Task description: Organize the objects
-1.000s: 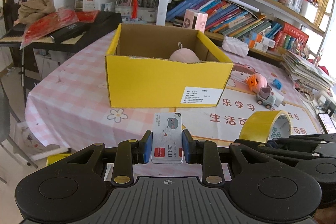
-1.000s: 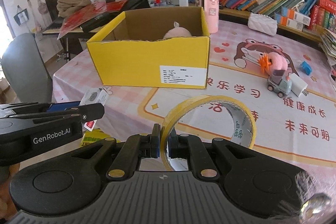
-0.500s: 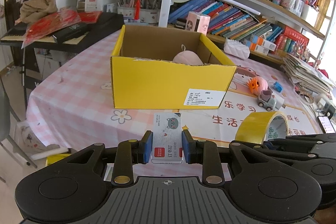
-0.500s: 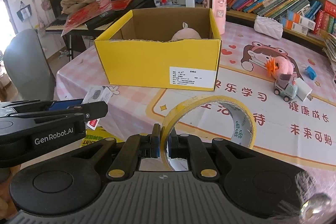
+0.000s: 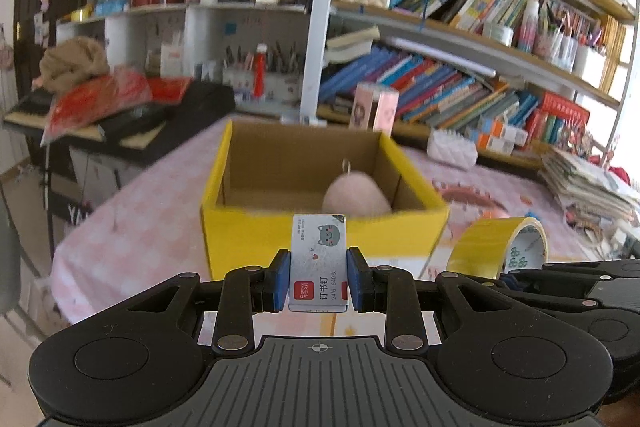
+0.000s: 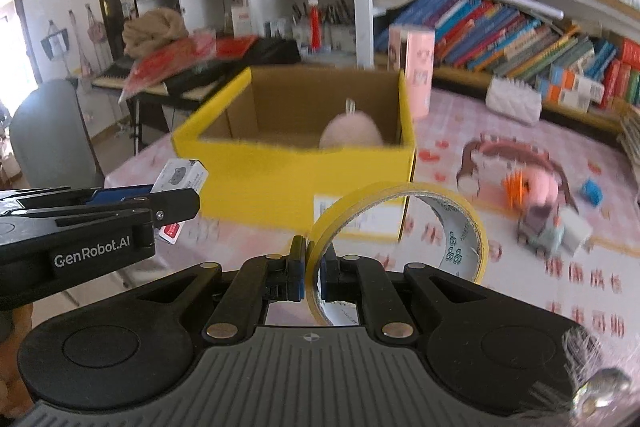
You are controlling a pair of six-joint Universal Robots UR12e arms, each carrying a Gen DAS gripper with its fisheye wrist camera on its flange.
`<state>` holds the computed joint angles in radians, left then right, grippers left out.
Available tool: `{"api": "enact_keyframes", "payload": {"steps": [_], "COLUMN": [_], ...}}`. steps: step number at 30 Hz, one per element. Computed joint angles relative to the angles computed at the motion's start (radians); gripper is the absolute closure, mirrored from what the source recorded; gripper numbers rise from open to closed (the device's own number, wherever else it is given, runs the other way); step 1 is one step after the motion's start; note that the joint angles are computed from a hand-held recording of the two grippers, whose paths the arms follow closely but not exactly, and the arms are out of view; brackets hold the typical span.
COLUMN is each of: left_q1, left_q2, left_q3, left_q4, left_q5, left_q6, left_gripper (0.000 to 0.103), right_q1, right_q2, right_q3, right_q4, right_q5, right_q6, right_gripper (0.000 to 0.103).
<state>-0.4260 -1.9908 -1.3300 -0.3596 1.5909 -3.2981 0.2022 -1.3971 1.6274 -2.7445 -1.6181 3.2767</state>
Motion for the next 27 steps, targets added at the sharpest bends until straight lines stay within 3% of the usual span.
{"api": "enact_keyframes", "payload": {"steps": [13, 27], "left_q1": [-0.009, -0.026], "left_q2": [-0.137, -0.266], "left_q3": [0.202, 0.401], "left_q4": [-0.042, -0.210], "left_q5": [0.072, 0.154], "left_q6": [-0.008, 0.050], "left_gripper": [0.075, 0.075], "right_q1": [-0.061, -0.101], "right_q2": [0.110, 0.242], "right_q3": [-0.158, -0.330], "right_q4": [-0.093, -0.053], "right_q5": [0.072, 0.206], "right_q6": [-0.070, -0.131], "right_gripper": [0.096, 0.096]}}
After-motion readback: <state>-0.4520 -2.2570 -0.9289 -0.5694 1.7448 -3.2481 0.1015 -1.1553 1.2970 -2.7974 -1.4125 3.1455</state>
